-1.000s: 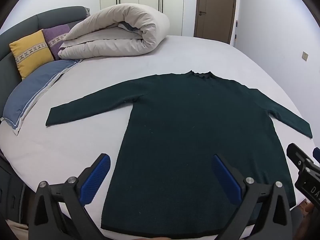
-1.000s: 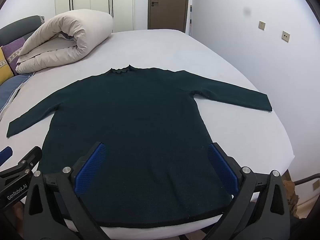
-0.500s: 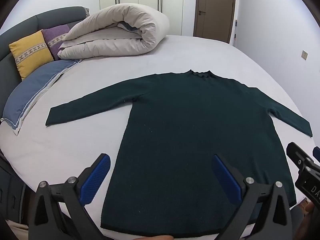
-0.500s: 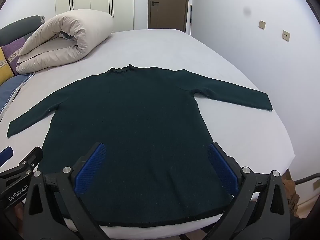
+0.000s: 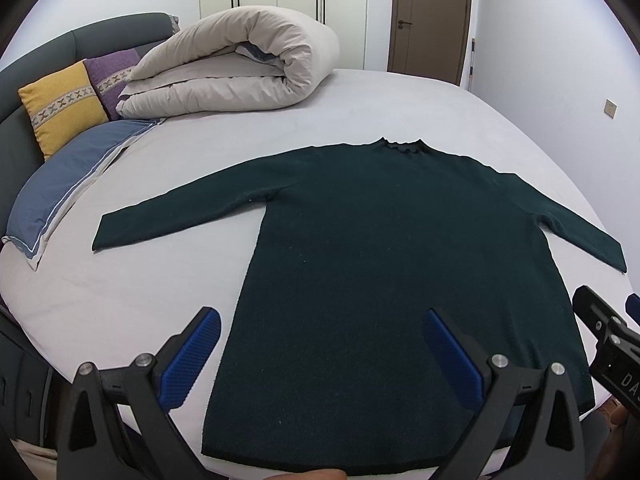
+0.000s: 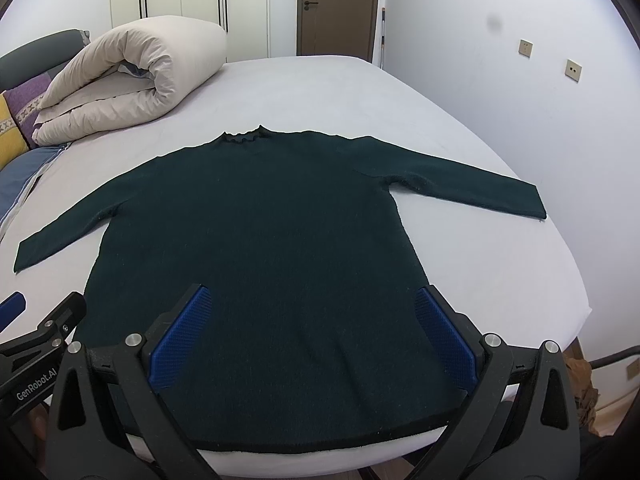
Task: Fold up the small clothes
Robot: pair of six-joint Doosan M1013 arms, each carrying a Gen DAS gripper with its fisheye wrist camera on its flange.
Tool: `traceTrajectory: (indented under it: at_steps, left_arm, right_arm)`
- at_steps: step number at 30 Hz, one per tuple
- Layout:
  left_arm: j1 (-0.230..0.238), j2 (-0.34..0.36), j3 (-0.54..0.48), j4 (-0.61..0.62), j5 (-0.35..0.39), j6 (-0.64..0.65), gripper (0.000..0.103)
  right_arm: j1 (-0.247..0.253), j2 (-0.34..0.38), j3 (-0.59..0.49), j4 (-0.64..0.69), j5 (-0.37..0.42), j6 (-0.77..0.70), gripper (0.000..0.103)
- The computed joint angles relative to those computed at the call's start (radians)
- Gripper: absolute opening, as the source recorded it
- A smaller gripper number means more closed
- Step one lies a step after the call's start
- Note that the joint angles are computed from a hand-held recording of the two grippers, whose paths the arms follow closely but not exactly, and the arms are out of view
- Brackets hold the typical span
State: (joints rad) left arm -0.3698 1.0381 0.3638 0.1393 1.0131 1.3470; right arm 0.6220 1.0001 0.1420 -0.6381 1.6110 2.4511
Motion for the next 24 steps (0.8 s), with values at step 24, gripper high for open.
traceTrajectory:
  at_steps: [24]
  left_arm:
    - [-0.006,-0.013,0.034,0.013,-0.02,-0.008,0.103]
  right_arm:
    - [0.004,0.016,-0.018,0.004,0.007,0.001,0.103]
